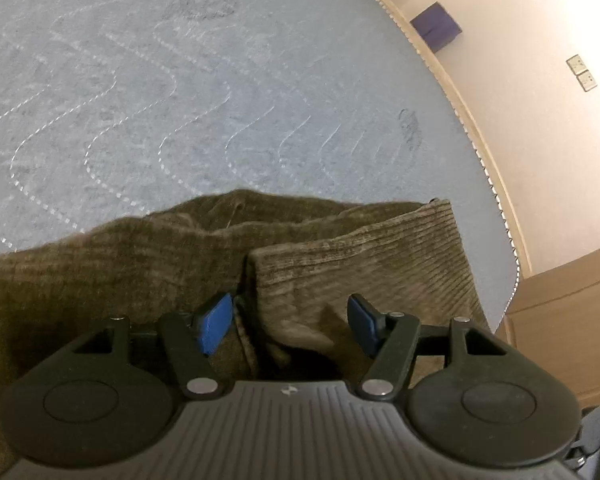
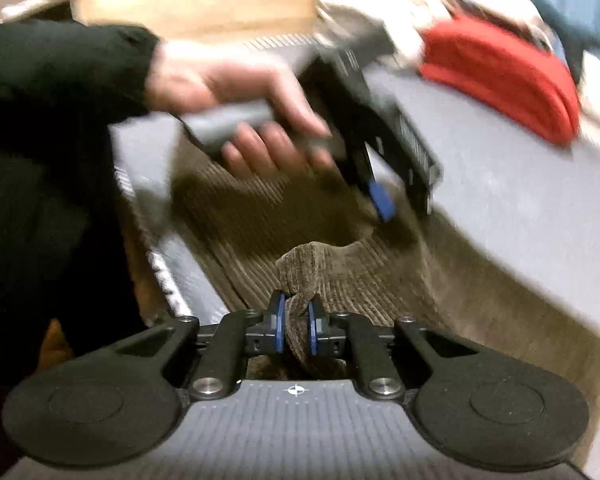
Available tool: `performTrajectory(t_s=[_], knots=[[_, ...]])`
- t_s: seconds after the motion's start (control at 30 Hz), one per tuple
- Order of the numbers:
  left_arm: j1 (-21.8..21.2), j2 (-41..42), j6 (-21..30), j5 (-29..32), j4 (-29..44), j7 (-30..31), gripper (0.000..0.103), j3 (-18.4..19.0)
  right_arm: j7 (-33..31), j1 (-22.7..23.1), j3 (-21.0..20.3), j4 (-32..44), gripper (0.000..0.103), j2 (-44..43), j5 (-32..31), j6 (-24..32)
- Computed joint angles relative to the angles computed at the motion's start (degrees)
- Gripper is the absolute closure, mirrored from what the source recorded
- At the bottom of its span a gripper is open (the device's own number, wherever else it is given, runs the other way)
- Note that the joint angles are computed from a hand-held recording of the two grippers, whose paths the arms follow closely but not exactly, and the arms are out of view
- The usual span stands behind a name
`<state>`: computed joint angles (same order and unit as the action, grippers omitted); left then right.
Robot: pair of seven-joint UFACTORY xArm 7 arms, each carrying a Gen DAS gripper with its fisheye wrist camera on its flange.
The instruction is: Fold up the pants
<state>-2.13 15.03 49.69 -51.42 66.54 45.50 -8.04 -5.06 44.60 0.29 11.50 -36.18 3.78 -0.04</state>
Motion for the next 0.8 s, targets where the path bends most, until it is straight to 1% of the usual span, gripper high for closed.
performTrajectory(t_s=[0.03,0.07,0.1,0.17,0.2,0.23,0.27,0.3,0.33,0.37,0.4,0.43,0.47,0.53,0.57,0.6,0.63,0.67,0.73,0.77,0.8], knots=[[0.1,-0.1,0.5,0.3,0.0,-0.5,0.033,0.2,-2.5,2.3,-3.1,-1.3,0.091,-3.5,-0.4,1.3],[0.2,0.0,1.0,0.3,0.0,-0.7,0.033,0.2,-5.2,4.7,-6.7,-2.1,0.091,-7.1,-0.3,4.2],[0.3,0.1,1.3,0.5,0.0,-0.9,0.032,0.3,-8.2,6.0,-9.4,-2.6,0.091,-9.6,0.5,7.5],[-0.1,0.7,0.7,1.3,0.1,-1.4,0.032,0.2,-10.5,6.1,-9.3,-2.7,0.087,-9.7,0.8,12.2],[-0.4,0.6,0.0,1.5,-0.2,-1.4,0.031,0.0,-11.6,5.9,-8.3,-2.5,0.086,-8.9,0.6,14.3],[-0.6,0.4,-0.8,1.5,-0.6,-1.1,0.029,-0.2,-11.9,4.8,-5.8,-2.8,0.083,-7.7,0.0,14.0],[-0.9,0.1,-1.5,1.5,-1.0,-0.8,0.027,-0.5,-11.7,3.3,-3.0,-3.1,0.081,-6.6,-0.6,13.0],[-1.2,-0.3,-2.5,1.5,-1.6,-0.4,0.027,-0.7,-11.2,2.3,-0.9,-3.1,0.08,-5.2,-0.5,11.6],[-1.5,-0.7,-3.5,1.3,-2.2,0.0,0.027,-0.8,-10.7,1.7,0.2,-3.0,0.079,-3.9,0.4,10.0],[-1.7,-1.2,-4.3,0.8,-2.9,0.7,0.028,-1.0,-10.0,1.0,1.4,-2.9,0.078,-2.7,0.8,8.3],[-2.1,-1.7,-5.8,0.7,-3.7,1.6,0.03,-1.1,-9.1,-0.6,3.5,-2.8,0.077,-1.4,0.4,6.5],[-2.7,-2.2,-7.7,1.1,-4.6,2.6,0.038,-1.2,-8.4,-2.4,5.8,-2.8,0.075,-0.1,-0.6,4.8],[-3.4,-3.1,-10.1,1.7,-5.7,4.1,0.042,-1.4,-7.9,-4.1,7.8,-2.7,0.074,0.4,-1.9,4.2],[-4.0,-4.3,-12.5,1.4,-7.1,6.9,0.069,-1.7,-7.4,-7.1,11.7,-2.6,0.074,1.0,-5.2,4.4],[-3.8,-4.8,-12.1,0.3,-7.2,8.4,0.071,-1.8,-7.2,-8.8,13.6,-2.2,0.074,2.1,-7.0,3.8],[-3.8,-5.4,-12.0,-0.6,-7.4,9.8,0.076,-1.7,-7.0,-10.1,15.3,-2.1,0.074,1.9,-8.7,4.0],[-3.7,-6.3,-12.1,-2.2,-7.8,12.2,0.078,-1.7,-6.6,-10.6,16.0,-2.0,0.074,1.7,-9.7,4.4],[-3.5,-7.7,-12.1,-5.4,-8.2,15.9,0.079,-1.8,-6.4,-10.5,15.7,-2.0,0.075,1.5,-10.2,4.7],[-3.0,-10.5,-10.6,-13.8,-8.6,23.5,0.079,-1.0,-6.1,-9.6,14.1,-1.8,0.077,1.0,-10.4,5.2],[-3.2,-11.7,-10.5,-16.9,-8.8,25.9,0.079,-0.3,-5.7,-9.1,13.0,-1.9,0.077,0.3,-9.9,4.7],[-3.8,-12.4,-12.0,-18.9,-9.1,27.9,0.079,0.2,-5.4,-8.0,11.1,-2.0,0.078,-0.1,-9.0,4.1]])
